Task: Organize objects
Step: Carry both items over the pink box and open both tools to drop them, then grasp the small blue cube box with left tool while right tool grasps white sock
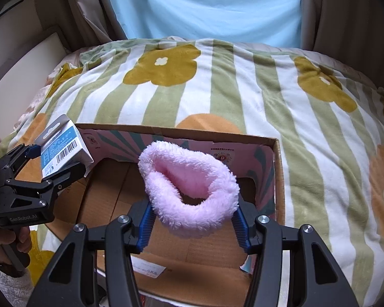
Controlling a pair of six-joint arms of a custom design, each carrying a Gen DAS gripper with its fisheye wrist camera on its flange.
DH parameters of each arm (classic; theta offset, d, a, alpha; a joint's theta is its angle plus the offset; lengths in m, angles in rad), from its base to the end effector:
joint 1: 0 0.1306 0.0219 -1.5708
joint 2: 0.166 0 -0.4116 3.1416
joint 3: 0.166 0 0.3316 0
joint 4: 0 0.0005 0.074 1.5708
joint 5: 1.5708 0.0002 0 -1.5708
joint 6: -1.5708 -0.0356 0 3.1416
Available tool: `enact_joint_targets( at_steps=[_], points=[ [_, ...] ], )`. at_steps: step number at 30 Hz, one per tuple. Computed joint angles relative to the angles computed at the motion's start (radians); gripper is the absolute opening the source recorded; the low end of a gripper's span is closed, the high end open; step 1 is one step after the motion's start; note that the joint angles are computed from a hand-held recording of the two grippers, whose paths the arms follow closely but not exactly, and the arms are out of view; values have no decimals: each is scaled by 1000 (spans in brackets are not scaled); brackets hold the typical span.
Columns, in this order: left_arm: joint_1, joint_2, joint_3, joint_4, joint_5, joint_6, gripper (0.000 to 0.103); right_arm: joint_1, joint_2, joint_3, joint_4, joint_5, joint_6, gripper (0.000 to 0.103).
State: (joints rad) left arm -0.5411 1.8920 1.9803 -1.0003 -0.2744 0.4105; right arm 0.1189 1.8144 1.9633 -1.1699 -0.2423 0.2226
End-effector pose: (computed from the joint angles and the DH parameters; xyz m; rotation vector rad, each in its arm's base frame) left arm 0.5284 -0.3069 0.4378 0.0442 2.4372 -0.0824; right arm 0.5653 0.0756 0.4647 -0.5232 2.5157 0.2747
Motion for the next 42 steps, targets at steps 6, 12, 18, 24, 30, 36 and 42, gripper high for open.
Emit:
enact_joint_targets(
  at_steps=[6,12,18,24,30,36,42],
  points=[
    [11,5,8,9,55,31,101,0,-8,-26,51,22,2,58],
    [-3,-4,29,-29,2,18,103,-3,-14,-26,55,13,-1,82],
    [-22,-46,-6,-17,-16,11,103,-6,-47,-46,64,10,5,94],
    [-44,-95,4,-22,-43,5,103,-6,-91,-41,45,17,-4,94],
    [-69,-166,-20,-13,-82,18,103,-13,-163,-65,52,-14,-13,94],
    [-113,-235,-43,-41,-173,40,103,-34,-231,-92,49,-64,-26,94],
    [-185,-331,-129,-24,-277,95,103,-53,-320,-164,74,-106,16,94]
  ],
)
